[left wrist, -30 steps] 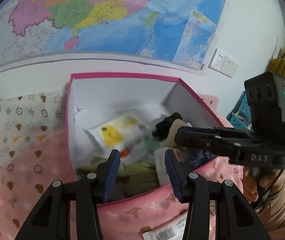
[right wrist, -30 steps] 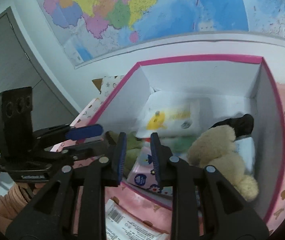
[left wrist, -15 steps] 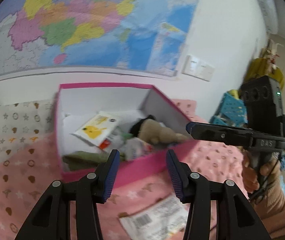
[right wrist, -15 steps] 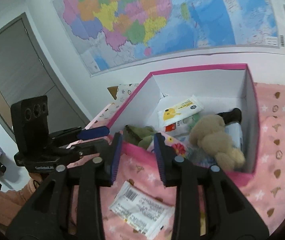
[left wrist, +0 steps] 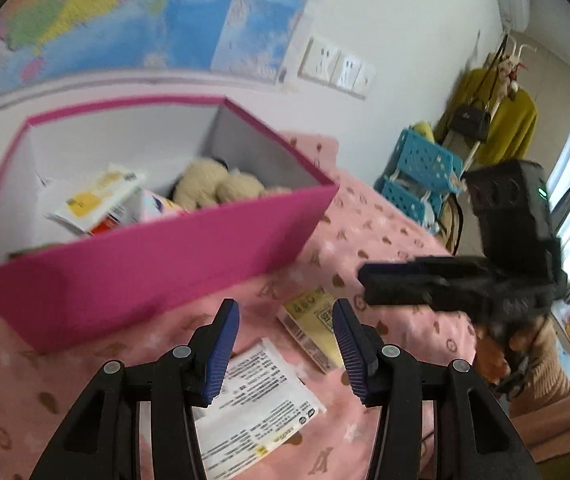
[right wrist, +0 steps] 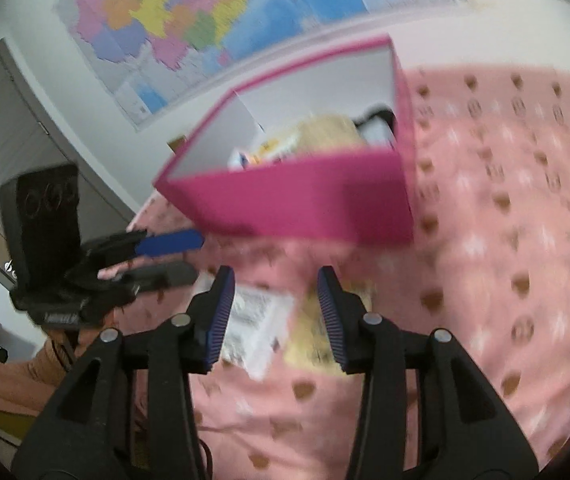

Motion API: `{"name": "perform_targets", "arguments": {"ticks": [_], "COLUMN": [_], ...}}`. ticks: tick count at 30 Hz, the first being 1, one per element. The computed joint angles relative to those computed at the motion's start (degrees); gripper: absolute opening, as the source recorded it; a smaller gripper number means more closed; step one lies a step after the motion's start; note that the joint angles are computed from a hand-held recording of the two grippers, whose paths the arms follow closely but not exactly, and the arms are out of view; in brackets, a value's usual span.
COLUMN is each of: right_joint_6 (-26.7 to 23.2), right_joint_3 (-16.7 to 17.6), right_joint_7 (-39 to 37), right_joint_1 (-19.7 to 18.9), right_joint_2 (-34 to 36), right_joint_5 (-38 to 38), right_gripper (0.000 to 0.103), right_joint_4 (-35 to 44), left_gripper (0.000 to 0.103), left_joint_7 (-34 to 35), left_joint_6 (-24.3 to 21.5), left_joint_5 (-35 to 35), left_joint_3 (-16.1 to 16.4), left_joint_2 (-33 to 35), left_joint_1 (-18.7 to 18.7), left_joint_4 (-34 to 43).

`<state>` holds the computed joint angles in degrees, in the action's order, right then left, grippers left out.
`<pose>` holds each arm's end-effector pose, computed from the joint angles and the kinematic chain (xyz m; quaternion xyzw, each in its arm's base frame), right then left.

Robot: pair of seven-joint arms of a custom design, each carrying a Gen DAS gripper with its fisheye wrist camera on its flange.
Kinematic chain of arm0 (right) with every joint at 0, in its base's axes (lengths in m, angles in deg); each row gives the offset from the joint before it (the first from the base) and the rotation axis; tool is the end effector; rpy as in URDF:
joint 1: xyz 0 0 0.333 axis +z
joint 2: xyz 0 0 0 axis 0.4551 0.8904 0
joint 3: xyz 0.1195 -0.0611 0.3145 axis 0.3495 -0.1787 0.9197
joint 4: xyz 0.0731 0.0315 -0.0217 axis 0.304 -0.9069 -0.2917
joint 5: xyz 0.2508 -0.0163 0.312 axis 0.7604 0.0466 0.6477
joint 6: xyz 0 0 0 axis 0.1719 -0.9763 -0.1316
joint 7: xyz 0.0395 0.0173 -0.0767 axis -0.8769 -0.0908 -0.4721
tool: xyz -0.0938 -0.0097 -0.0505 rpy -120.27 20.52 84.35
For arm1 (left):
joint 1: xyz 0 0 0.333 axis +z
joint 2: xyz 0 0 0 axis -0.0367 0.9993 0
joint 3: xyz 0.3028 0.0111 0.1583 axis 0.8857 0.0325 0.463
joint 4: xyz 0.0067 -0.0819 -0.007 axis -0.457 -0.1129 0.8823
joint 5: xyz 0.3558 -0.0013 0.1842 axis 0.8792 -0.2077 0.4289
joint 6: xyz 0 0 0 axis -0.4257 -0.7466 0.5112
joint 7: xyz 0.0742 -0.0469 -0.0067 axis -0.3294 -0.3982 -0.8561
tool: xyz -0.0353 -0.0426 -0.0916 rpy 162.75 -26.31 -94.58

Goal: Organize soft objects
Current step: 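Reach the right gripper to the gold tissue pack and grasp it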

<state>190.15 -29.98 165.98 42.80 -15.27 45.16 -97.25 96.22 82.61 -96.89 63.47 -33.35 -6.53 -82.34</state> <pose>0.5136 0.2833 0.4031 -0.5521 0.7523 0.0111 0.3593 0.6587 -0.2789 0.3697 0.2520 -0.8684 0.4223 0.0640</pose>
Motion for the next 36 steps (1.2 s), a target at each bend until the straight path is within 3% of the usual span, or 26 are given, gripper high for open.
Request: {"name": "perform_targets", "arguments": {"ticks": [3, 6, 9, 17, 20, 25, 32, 36], "right_joint_6": [-0.97, -2.14, -2.83, -1.57, -0.68, 0.21, 2.10, 2.84], "right_joint_3": [4.02, 4.82, 6.81, 3.41, 1.24, -2.43, -3.85, -2.04], "right_joint_7": [-6.93, -12.70, -24.25, -31.39, -31.34, -25.46, -15.72, -14.45], "right_joint_1": [-2.01, -1.26, -1.55, 2.71, 4.64, 7.03, 6.80, 4.51], "right_joint_2": [-0.93, -1.63, -1.22, 0.40, 0.08, -0.78, -1.66, -1.61], "right_joint_5": [9.59, 16.51, 30.08, 41.43, 42.60, 36.59, 26.05, 25.21], "right_gripper": [0.045, 0.045, 0.045, 0.045, 0.045, 0.045, 0.045, 0.045], "right_joint_4": [-1.12, -1.51, -0.47, 0.53, -0.08, -1.62, -4.00, -4.28], "left_gripper": [0.047, 0.047, 0.044, 0.042, 0.041, 0.041, 0.041, 0.041], "left_joint_7": [-2.93, -4.45, -5.95, -9.42, -10.34, -9.87, -8.31, -7.58], "left_joint_6": [-0.13, -0.60, -0.92, -1.44, -2.14, -2.96, -7.99, -6.26], "left_joint_5": [4.12, 6.90, 9.58, 15.16, 16.56, 17.12, 15.40, 13.63], "left_joint_3": [0.79, 0.53, 0.30, 0.05, -0.07, -0.67, -0.76, -0.41], "left_joint_2": [2.39, 4.13, 5.80, 8.53, 9.13, 8.47, 7.42, 6.69], "left_joint_1": [-2.24, -3.19, -4.12, -5.83, -5.97, -5.23, -3.40, -3.15], "left_joint_4": [2.47, 4.36, 6.24, 9.34, 9.84, 8.63, 6.69, 5.53]}}
